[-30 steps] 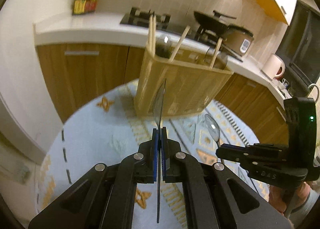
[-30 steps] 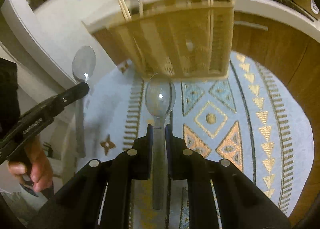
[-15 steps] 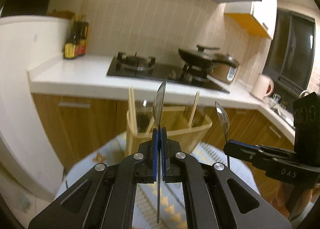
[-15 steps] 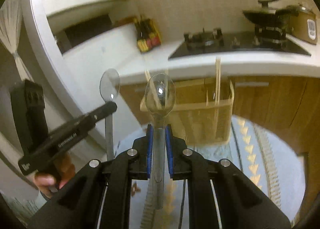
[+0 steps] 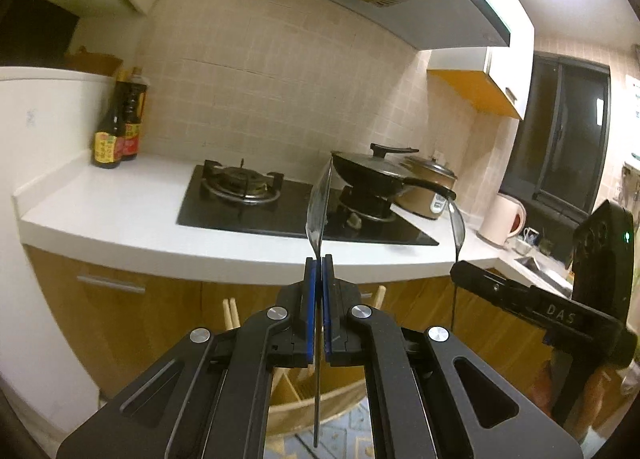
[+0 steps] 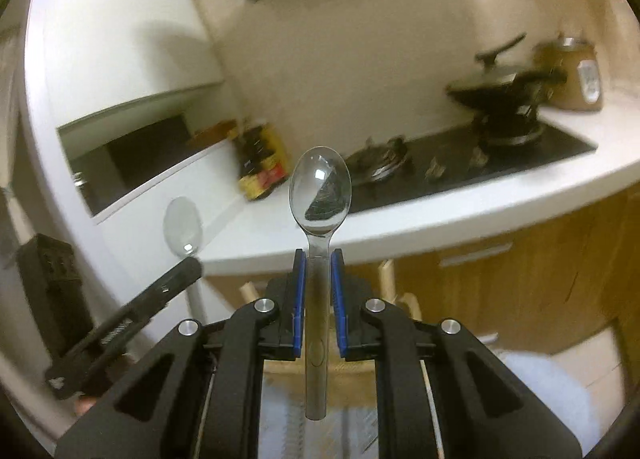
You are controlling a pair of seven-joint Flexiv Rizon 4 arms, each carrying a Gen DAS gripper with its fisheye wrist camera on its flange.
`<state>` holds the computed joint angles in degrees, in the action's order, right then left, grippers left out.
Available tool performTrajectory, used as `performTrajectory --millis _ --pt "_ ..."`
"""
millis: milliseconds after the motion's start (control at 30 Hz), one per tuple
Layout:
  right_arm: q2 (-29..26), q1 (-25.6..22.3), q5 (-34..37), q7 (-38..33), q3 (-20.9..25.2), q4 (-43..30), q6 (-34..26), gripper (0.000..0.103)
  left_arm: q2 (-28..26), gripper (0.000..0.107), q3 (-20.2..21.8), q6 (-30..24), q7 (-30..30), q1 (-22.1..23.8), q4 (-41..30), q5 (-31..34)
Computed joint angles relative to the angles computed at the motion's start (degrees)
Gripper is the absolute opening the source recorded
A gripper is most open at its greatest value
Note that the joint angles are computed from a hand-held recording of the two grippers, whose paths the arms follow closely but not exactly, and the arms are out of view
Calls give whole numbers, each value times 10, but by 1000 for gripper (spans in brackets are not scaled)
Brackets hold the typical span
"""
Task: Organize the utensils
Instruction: 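Lift both clear spoons and carry them over the tan caddy, then lower the spoons into the caddy and open both grippers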
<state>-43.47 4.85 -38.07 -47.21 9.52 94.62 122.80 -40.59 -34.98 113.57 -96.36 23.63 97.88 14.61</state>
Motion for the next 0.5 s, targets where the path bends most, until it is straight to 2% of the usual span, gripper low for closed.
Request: performTrajectory --millis 67,100,133,167,233,300,367,500 --pt "0 77 103 -52 -74 -5 19 10 -20 1 -20 3 -1 12 -16 10" --pt "-2 117 178 -102 -103 -10 21 10 -29 1 -21 7 0 11 -27 10" --pt "-5 157 253 -148 -133 -15 22 10 -34 1 -12 11 -2 2 -35 4" --pt "-12 188 296 -165 -165 -20 30 10 -37 1 4 17 -3 -11 -44 -4" --pt "-31 209 344 -194 -181 -39 41 10 -45 1 28 30 -8 -30 -57 -12" --pt "-51 233 398 -227 -202 -62 45 10 -48 1 72 51 -14 -64 -69 -29" --pt "-69 232 415 -241 -196 -83 49 10 -57 1 129 83 -19 -110 -81 -61" --pt "-94 244 468 -284 -197 -114 62 10 -74 1 188 116 -35 -156 -91 -96"
